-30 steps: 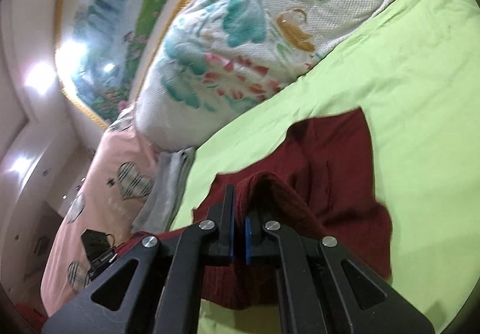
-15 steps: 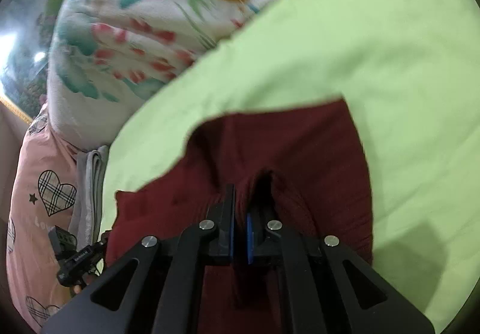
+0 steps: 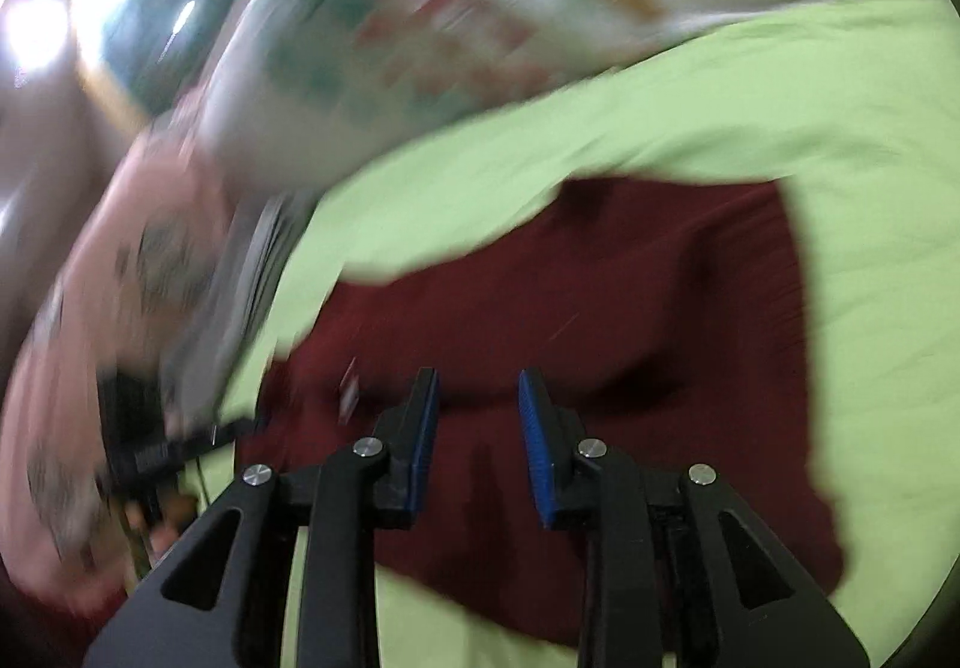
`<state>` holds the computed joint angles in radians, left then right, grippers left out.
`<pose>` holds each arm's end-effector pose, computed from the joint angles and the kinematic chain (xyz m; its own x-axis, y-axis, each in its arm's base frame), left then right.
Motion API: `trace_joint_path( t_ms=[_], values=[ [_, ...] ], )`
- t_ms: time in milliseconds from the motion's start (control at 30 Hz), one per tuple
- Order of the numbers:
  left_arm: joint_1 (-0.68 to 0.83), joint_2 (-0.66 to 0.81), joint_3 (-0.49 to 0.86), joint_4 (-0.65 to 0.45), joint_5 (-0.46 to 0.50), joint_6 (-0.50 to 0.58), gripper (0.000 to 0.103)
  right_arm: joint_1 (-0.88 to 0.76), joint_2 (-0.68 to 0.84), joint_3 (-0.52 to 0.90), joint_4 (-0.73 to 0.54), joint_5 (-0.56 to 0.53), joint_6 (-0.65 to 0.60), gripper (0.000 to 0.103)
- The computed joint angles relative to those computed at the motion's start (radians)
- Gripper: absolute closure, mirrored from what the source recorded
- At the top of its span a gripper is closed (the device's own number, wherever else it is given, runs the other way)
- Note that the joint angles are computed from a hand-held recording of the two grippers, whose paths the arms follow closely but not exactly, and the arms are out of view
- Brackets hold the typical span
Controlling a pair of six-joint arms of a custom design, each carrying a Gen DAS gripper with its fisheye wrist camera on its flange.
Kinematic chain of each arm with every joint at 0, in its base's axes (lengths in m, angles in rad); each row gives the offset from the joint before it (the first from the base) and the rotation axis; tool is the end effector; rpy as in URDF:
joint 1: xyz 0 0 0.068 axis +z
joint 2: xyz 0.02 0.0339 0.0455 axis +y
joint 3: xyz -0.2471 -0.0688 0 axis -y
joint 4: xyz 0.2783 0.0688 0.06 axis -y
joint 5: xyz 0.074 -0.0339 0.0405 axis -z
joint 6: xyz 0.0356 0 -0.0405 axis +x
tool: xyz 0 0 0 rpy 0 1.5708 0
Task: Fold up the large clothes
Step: 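Open both grippers and release the folded sweater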
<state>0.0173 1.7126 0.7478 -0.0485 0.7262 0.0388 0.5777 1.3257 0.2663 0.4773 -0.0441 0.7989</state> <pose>0.3163 -0.0182 0.0782 -0.8347 0.0146 -0.5505 0.3710 0.7537 -0.5425 0.2003 0.1324 0.0796 -0.7343 0.3759 -0.5653 -0.0720 0.7849 0.6155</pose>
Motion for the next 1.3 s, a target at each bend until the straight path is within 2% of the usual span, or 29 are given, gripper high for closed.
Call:
trace_joint_path(
  t_ms=[67,133,233,300,400,500,533,567,633,733,900,1033,1100,1167,1300],
  values=[
    [-0.052,-0.008,0.0,-0.017,-0.021,0.022,0.07,0.049,0.076,0.078,-0.06,-0.012,-0.05,0.074],
    [-0.117,0.014,0.031,-0.031,-0.093,0.03,0.07,0.084,0.159,0.187,-0.176,0.026,-0.103,0.074],
    [-0.187,0.098,0.13,-0.037,-0.211,0.014,0.07,0.04,0.258,0.299,-0.246,0.004,-0.13,0.073],
    [-0.179,0.166,0.215,-0.045,-0.256,-0.027,0.07,0.001,0.301,0.364,-0.289,0.048,-0.119,0.073],
    [-0.124,0.227,0.316,-0.044,-0.228,-0.123,0.07,-0.059,0.275,0.328,-0.216,0.077,-0.064,0.073],
    [-0.08,0.216,0.338,-0.012,-0.215,-0.178,0.07,-0.087,0.231,0.28,-0.153,0.124,-0.009,0.065],
    [-0.069,0.206,0.332,0.001,-0.212,-0.188,0.068,-0.086,0.215,0.263,-0.128,0.142,0.007,0.061],
    [-0.062,0.201,0.338,0.01,-0.223,-0.202,0.061,-0.086,0.203,0.242,-0.102,0.156,0.017,0.059],
    [-0.054,0.179,0.318,0.031,-0.255,-0.218,0.054,-0.089,0.198,0.23,-0.087,0.167,0.021,0.059],
    [-0.037,0.158,0.292,0.039,-0.217,-0.227,0.054,-0.081,0.185,0.209,-0.065,0.172,0.04,0.059],
    [-0.05,0.079,0.132,0.088,-0.155,-0.144,0.054,-0.035,0.23,0.179,0.012,0.125,0.048,0.059],
    [-0.05,0.112,0.06,0.094,-0.202,-0.093,0.054,0.048,0.318,0.157,0.023,0.158,0.074,0.059],
    [0.009,0.124,0.014,0.113,-0.131,-0.069,0.06,0.078,0.293,0.081,0.104,0.199,0.094,0.059],
    [0.059,0.107,-0.031,0.116,-0.076,-0.026,0.06,0.082,0.248,0.044,0.081,0.204,0.122,0.059],
    [0.077,0.069,-0.057,0.084,-0.081,0.007,0.06,0.101,0.191,0.0,0.067,0.217,0.167,0.059]
  ],
)
